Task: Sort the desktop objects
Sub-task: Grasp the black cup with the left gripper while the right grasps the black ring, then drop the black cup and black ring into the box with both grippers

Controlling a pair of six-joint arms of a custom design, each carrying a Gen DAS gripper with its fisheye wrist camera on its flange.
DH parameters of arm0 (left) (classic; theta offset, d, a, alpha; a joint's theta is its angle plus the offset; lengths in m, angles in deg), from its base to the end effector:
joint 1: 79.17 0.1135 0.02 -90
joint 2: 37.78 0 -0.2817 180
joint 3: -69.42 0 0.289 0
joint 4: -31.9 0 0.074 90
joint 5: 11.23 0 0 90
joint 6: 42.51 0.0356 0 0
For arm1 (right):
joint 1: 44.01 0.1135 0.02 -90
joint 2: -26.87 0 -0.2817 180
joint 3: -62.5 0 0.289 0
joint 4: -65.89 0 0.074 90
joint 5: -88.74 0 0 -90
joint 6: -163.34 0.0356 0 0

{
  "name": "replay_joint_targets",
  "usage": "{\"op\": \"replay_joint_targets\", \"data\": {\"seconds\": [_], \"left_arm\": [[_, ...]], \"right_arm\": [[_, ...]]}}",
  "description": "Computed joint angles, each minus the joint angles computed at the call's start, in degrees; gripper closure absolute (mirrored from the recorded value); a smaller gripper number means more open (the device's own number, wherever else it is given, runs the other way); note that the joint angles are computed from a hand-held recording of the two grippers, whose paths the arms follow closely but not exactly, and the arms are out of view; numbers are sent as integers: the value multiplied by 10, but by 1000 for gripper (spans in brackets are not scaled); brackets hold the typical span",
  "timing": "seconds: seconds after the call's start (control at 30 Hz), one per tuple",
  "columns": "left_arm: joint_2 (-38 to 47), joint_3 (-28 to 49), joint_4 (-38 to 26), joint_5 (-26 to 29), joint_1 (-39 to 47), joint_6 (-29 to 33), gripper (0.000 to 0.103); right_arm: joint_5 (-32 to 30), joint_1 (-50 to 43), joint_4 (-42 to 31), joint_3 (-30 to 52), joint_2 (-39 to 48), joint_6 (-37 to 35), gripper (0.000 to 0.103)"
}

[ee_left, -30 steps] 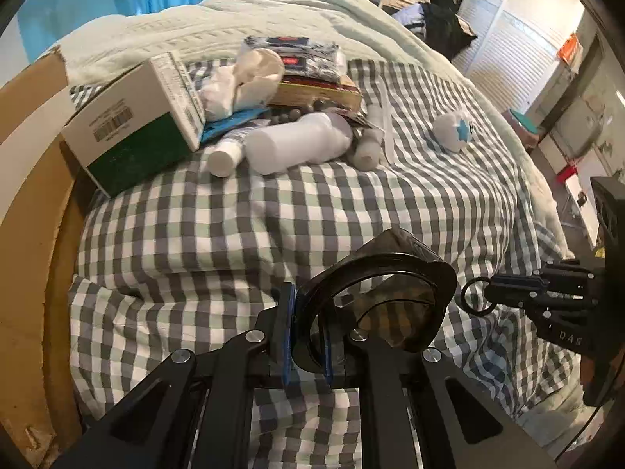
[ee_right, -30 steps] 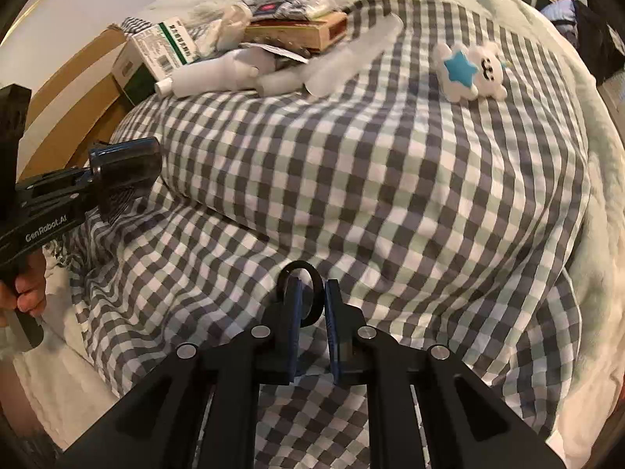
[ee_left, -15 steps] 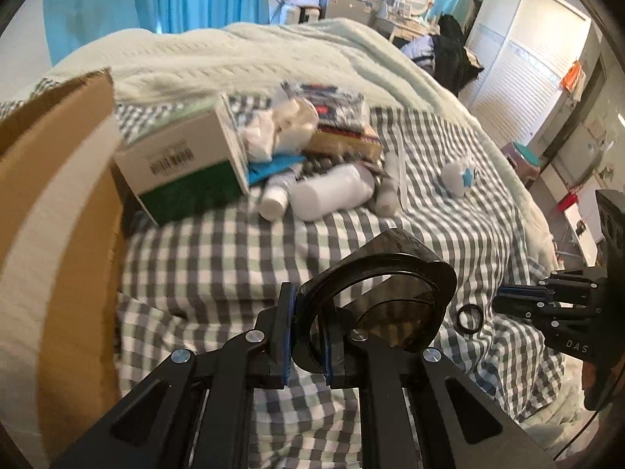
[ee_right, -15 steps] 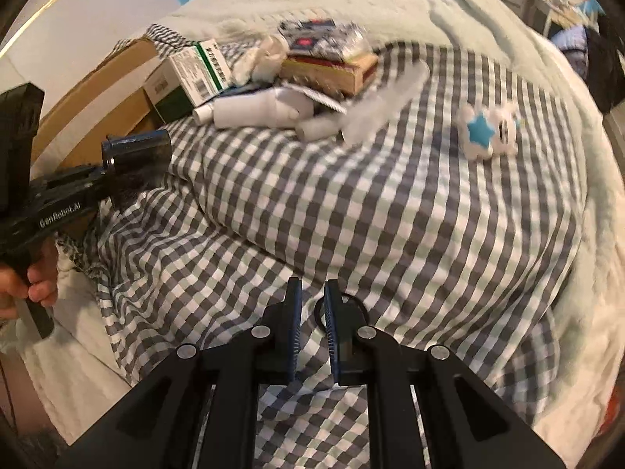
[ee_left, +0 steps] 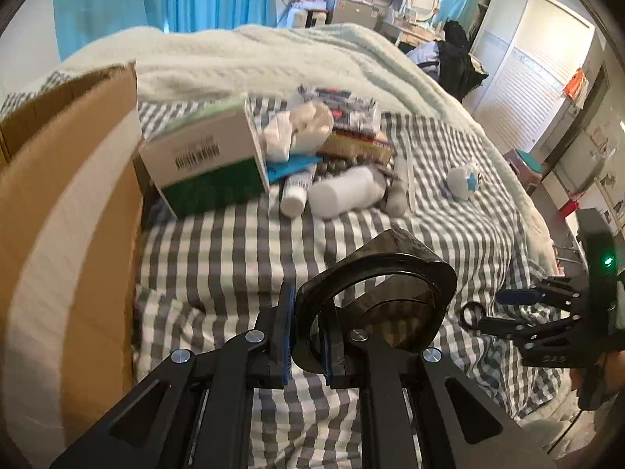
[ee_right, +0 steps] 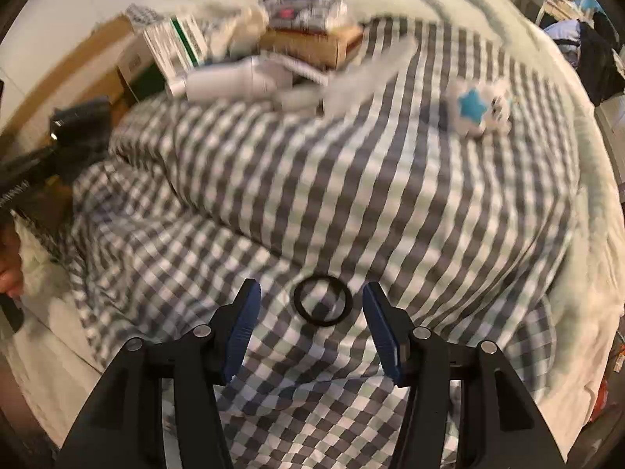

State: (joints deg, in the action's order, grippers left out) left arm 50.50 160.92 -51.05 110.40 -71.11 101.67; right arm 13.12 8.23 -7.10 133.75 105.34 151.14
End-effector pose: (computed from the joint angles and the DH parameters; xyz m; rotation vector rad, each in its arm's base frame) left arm 0.3182 0.0262 0.3087 1.1037 2.4198 -0.5212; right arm 0.1716 0.2071 0.2463 0.6586 2.7647 0.0692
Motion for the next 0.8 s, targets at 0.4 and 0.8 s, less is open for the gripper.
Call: {"op": "replay_joint_targets", "data": {"seconds": [0.4,0.8], "left_arm": [[4,-2,2,-8,4,-1,91],[3,10,3,6,14,1,92]], "right_arm": [[-5,-3,2,6,40,-39,100],[32,4,-26,46,20,-37,100]]}}
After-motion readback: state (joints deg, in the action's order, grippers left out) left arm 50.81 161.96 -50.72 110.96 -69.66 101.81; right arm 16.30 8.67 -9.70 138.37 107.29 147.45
